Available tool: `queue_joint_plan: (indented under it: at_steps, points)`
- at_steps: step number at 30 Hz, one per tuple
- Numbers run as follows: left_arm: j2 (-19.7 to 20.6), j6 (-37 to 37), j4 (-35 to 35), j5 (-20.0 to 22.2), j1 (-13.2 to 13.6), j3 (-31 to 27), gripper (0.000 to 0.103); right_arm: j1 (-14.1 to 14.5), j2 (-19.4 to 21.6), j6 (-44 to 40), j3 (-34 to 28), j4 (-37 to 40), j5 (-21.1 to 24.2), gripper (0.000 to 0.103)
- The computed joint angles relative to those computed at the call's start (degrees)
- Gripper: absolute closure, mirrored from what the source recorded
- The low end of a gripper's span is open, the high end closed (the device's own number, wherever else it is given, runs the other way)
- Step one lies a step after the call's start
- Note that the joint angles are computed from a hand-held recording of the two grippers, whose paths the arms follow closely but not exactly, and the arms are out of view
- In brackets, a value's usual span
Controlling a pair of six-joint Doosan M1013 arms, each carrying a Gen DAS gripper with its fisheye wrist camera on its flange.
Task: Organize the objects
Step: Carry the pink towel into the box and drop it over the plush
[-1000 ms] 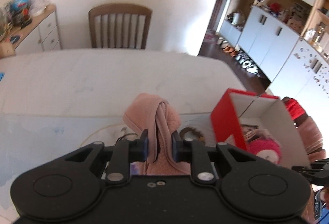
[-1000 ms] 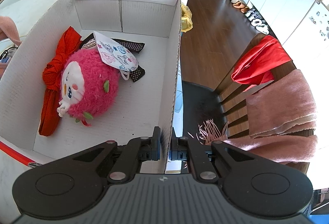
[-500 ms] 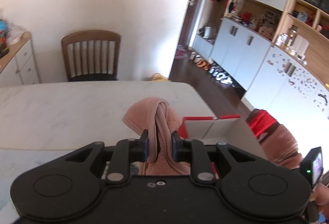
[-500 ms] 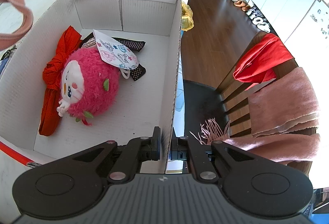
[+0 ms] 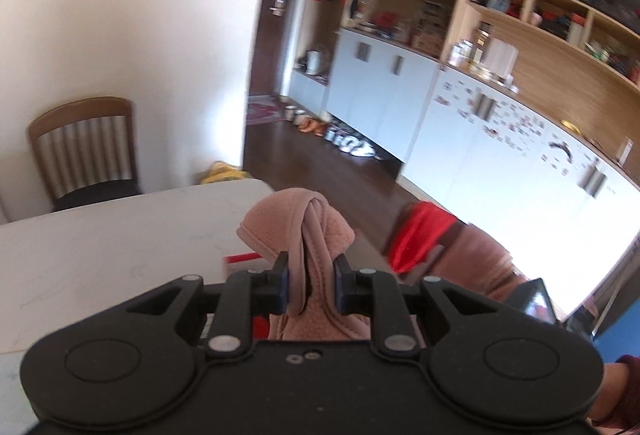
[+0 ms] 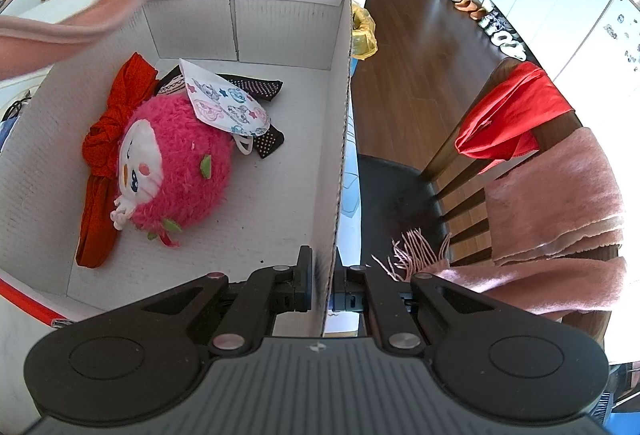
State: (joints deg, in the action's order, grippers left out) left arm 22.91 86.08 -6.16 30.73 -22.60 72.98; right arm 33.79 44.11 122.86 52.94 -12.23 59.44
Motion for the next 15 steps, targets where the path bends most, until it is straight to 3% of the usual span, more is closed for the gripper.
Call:
queue_joint_plan:
  at_steps: [6,15]
  points:
    - [2.38,3.45,-1.33,1.12,-2.05,-1.94,0.084,-0.01,0.00,-0.04,-0.05,0.15,-0.06,0.097]
    - [6.98,-1.62,3.89,3.98,-3.17,-6.40,0.084,0.02,-0.21,-0.03,0.35,0.48,-0.69,0.096]
